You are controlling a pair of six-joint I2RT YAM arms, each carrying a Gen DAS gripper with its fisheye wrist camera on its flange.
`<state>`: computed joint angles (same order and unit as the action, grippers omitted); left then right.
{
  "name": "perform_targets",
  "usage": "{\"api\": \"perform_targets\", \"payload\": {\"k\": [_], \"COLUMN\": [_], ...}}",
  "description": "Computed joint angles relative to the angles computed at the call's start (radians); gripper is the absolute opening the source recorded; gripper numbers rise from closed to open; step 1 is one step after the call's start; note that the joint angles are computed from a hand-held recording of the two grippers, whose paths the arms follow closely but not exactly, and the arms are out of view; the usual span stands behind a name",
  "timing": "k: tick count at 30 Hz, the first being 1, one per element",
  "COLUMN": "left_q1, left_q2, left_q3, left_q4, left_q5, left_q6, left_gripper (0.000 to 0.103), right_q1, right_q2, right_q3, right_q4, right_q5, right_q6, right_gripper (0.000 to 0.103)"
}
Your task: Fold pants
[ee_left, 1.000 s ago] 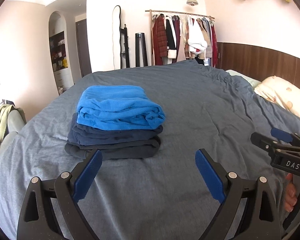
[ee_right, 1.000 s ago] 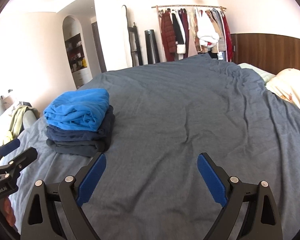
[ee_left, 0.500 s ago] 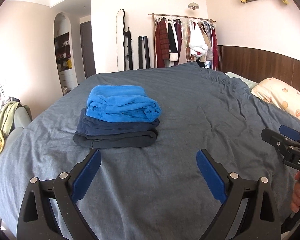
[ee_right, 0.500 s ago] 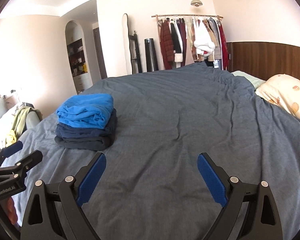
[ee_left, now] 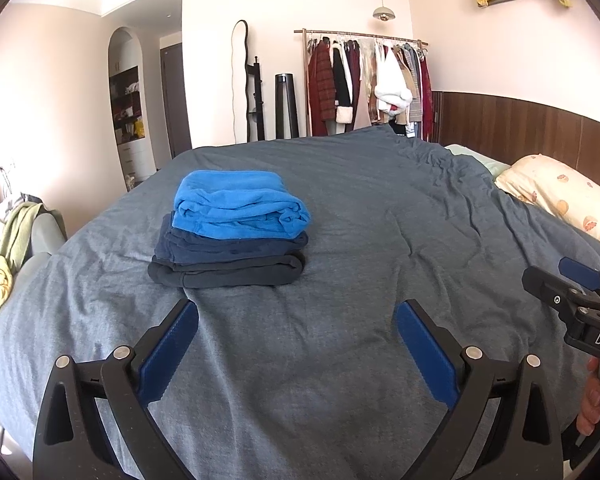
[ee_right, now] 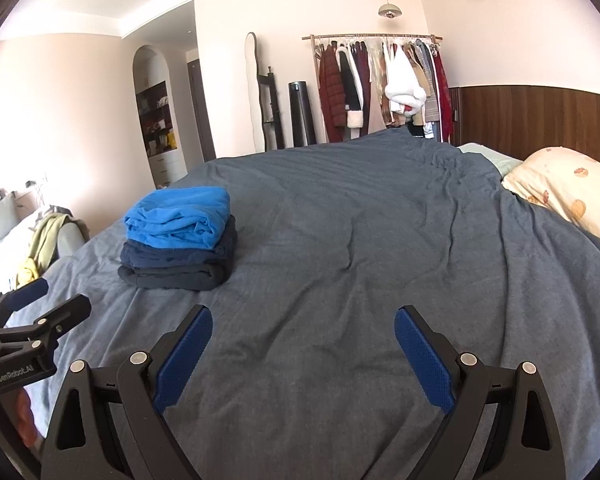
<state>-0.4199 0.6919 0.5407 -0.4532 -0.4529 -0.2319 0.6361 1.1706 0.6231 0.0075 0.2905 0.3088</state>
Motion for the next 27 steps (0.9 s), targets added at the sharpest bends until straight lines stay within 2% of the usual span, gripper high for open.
{"api": "perform_targets", "payload": {"k": [7, 27], "left_q1": [-0.038, -0.022], "left_q2": [0.005, -0.015], "left_q3": [0.007, 0.004], "left_q4": [-0.009, -0.04], "left_q5": [-0.025, -0.035], "left_q6": [-0.012, -0.024], "left_gripper": [0.101, 0.103], "right_q1": [-0.003, 0.001], "right_q2": [-0.036, -0.044], "right_q3": [-0.024, -0.024], "right_q4": [-0.003, -0.012], "right_q5": [0.003, 0.016], "right_q6": [0.006, 0.01], "right_gripper": [0.093, 0.093]}}
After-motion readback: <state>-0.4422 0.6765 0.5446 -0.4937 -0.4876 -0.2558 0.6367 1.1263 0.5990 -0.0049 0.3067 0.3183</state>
